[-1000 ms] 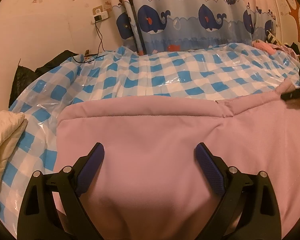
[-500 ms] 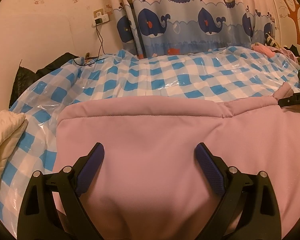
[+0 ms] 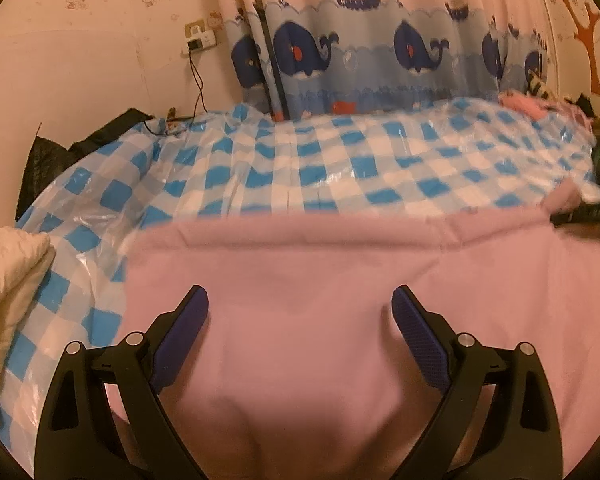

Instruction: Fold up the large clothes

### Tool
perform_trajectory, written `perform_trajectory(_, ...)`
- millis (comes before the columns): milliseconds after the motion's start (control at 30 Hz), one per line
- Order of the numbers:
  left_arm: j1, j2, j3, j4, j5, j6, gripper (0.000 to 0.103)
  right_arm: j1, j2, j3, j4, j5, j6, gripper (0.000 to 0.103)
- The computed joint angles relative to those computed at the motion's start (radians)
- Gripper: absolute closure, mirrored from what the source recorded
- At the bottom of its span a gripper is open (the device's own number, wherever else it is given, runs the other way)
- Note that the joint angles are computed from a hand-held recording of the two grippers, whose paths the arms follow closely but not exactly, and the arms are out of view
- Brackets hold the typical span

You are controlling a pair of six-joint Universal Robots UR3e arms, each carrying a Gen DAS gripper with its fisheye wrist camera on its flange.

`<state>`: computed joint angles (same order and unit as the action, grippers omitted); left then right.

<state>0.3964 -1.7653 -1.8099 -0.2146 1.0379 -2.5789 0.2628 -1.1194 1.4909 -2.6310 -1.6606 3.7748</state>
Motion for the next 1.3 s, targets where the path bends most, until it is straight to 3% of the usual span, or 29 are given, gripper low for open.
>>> perform_trajectory(133,-0.019,-0.056,0.183,-0.063,0.039,-0.06,0.013,0.038,-0.007,-0.087,0.077,-0.087,-0.028,0.007)
perform_trajectory(233,-0.047,-0.168,0.381,-0.2,0.101,-0.082,0.013,0.053,-0.007,-0.165,0.12,-0.152,-0.061,0.007)
perform_trajectory(300,-0.068,-0.262,0.495,-0.275,0.165,-0.079,0.013,0.034,0.004,-0.208,0.163,-0.156,-0.064,0.007)
perform_trajectory(400,-0.072,-0.372,0.634,-0.434,0.187,-0.091,0.013,-0.008,0.041,-0.234,0.221,-0.151,-0.049,0.007)
perform_trajectory(433,-0.069,-0.387,0.639,-0.445,0.186,-0.092,0.013,-0.029,0.05,-0.212,0.218,-0.122,-0.046,0.007)
perform_trajectory(533,-0.073,-0.455,0.742,-0.55,0.182,-0.102,0.012,-0.14,0.036,-0.032,0.079,0.101,0.019,0.007)
perform_trajectory(700,-0.103,-0.518,0.81,-0.612,0.232,-0.089,0.01,-0.135,0.053,-0.053,0.106,0.092,0.018,0.007)
perform_trajectory(800,-0.113,-0.525,0.832,-0.639,0.26,-0.08,0.01,-0.161,0.03,-0.04,0.119,0.146,0.013,0.007)
perform_trajectory(933,-0.062,-0.464,0.875,-0.798,0.196,-0.009,0.01,-0.232,-0.216,0.226,-0.059,0.267,0.042,0.007)
perform_trajectory(1133,0.174,-0.27,0.779,-1.064,0.008,0.109,0.01,-0.232,-0.58,0.379,0.21,0.348,-0.072,0.007)
perform_trajectory(1300,0.414,-0.12,0.661,-1.334,-0.059,0.309,0.01,-0.176,-0.898,0.609,0.313,0.382,-0.017,0.007)
